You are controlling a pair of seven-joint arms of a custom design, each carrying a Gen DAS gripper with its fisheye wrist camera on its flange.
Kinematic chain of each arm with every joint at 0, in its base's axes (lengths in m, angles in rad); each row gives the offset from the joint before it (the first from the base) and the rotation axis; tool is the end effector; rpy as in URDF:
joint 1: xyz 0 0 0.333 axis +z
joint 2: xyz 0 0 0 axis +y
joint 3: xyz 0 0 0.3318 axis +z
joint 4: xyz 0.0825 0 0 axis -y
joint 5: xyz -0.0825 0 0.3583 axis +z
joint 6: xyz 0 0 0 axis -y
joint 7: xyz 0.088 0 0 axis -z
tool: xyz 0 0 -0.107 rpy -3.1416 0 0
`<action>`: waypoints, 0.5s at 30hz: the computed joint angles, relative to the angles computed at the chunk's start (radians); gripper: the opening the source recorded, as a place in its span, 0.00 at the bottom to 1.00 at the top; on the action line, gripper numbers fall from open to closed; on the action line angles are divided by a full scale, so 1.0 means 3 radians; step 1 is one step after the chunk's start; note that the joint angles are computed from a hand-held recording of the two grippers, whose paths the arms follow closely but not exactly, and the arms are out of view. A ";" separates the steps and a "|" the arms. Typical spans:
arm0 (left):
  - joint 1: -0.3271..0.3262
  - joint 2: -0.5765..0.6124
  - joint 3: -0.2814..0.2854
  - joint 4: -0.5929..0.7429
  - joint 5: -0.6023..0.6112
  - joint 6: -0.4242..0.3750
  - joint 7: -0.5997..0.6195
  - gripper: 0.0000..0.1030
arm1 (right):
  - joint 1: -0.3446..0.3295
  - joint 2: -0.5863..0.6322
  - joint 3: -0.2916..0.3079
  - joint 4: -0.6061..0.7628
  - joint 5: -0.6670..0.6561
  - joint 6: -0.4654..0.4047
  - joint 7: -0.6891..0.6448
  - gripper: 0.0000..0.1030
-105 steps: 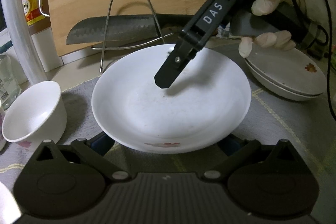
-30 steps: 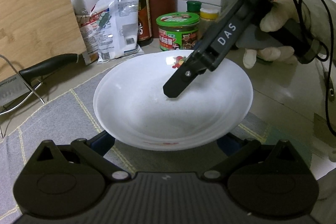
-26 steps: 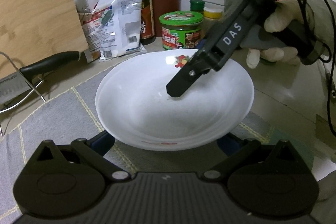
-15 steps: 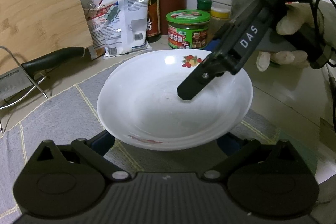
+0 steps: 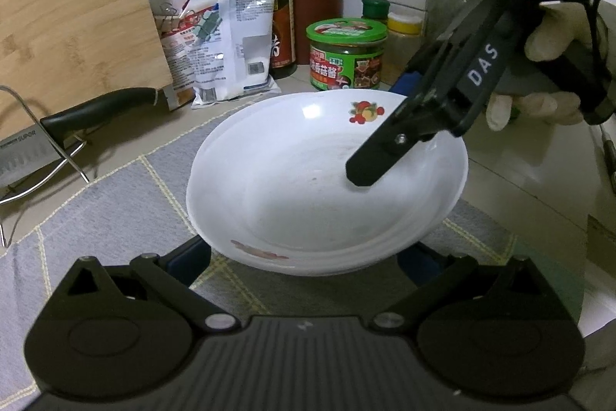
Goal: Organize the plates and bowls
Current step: 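Lower the plate onto the stack and open the right gripper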
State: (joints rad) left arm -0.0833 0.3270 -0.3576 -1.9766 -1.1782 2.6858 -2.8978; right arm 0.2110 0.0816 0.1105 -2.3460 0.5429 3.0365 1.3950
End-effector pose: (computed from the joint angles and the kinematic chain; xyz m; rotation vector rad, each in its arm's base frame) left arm 0.5736 -0.2214 0.3696 -0.4828 2.6443 -1.1654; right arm 0.5168 0.1298 0.3955 -1.7679 1.8198 -0.2782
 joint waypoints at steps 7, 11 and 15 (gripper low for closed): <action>0.0004 -0.0008 -0.0016 -0.0009 -0.0066 0.0016 0.0079 0.99 | 0.0045 -0.0089 -0.0010 -0.0089 0.0075 0.0042 0.0046 1.00; -0.0003 -0.0009 -0.0018 -0.0011 -0.0104 0.0027 0.0187 1.00 | 0.0118 -0.0134 -0.0115 -0.0152 -0.0430 0.0048 0.0499 1.00; -0.0015 -0.0022 -0.0022 -0.0031 -0.0165 0.0053 0.0292 0.99 | 0.0129 -0.0164 -0.0147 -0.0188 -0.0714 0.0035 0.0761 1.00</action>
